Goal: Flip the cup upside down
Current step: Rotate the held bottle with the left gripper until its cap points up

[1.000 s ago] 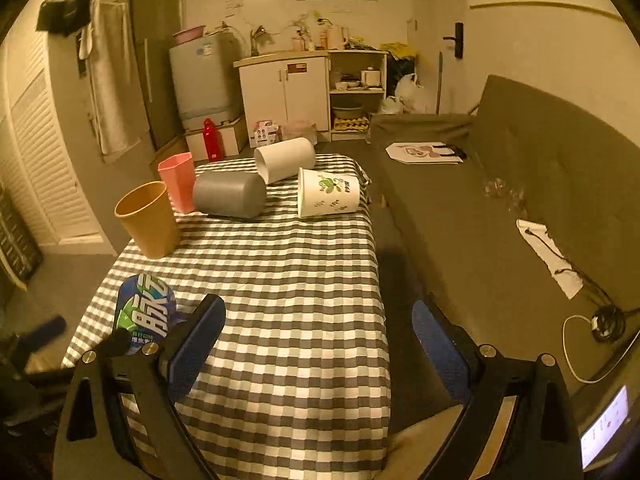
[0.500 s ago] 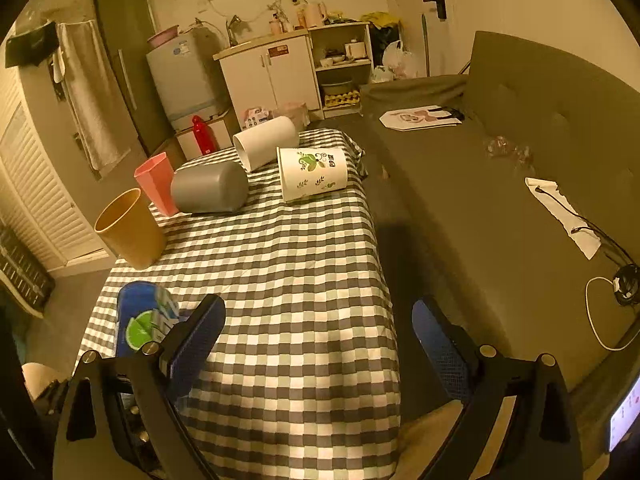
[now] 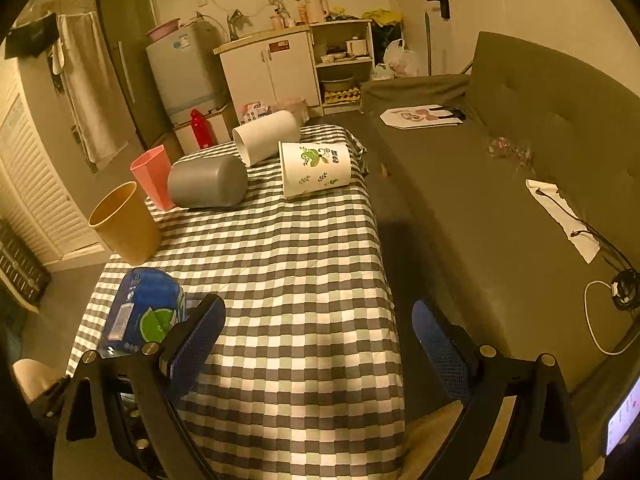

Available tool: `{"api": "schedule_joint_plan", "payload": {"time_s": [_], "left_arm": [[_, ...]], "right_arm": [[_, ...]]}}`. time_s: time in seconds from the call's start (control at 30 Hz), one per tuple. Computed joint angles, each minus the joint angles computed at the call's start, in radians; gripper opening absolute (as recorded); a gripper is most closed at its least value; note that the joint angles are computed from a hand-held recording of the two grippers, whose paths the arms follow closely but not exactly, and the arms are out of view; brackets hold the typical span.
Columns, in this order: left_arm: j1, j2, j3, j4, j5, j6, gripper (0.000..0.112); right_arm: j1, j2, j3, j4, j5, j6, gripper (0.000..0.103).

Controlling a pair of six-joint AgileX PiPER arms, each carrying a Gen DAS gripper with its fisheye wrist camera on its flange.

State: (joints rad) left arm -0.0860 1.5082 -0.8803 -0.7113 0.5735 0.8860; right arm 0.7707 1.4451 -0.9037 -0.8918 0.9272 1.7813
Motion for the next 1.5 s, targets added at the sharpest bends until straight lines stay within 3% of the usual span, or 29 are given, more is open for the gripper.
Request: {"api": "schedule_joint_plan", "payload": {"time_s": [0.27,0.37,0.6,0.77,1.07,1.23,1.37,1.5], "left_arm": [[0.046,-0.05,-0.051,0.005,0.065,-0.003,0.075],[0.034,-0.046,-0.066,0.056,0.06,-0.047,0.075],[0.051,-0.026,-0.079,0.016,0.069,-0.02,0.075],[0.017,-0.033,-0.056,0.044,-0.033,-0.02,0.078],[0.032,0.051,-0.067,-0.031,-0.073,0.077,0.081],[0.015,0.094,-0.059,-0.106,-0.136,0.177,0.081],[0.005,0.135,-0.059,-0.154,-0.155,0.257,0.072],[0.001,0.146,-0.058,-0.167,-0.16,0.28,0.072]], "right_arm": [[0.025,-0.008,-0.001,-0.009,0.023,0.013,0.095],[0.025,-0.009,-0.001,-0.006,0.025,0.007,0.095],[0.032,-0.013,0.001,-0.008,0.029,0.011,0.095],[0.033,-0.013,0.0,-0.006,0.031,0.013,0.095],[0.021,0.013,-0.015,0.011,0.026,-0.015,0.095],[0.006,0.037,-0.031,0.029,0.016,-0.042,0.095],[-0.003,0.058,-0.045,0.044,0.013,-0.065,0.095],[-0.008,0.074,-0.056,0.052,0.016,-0.082,0.095]]}}
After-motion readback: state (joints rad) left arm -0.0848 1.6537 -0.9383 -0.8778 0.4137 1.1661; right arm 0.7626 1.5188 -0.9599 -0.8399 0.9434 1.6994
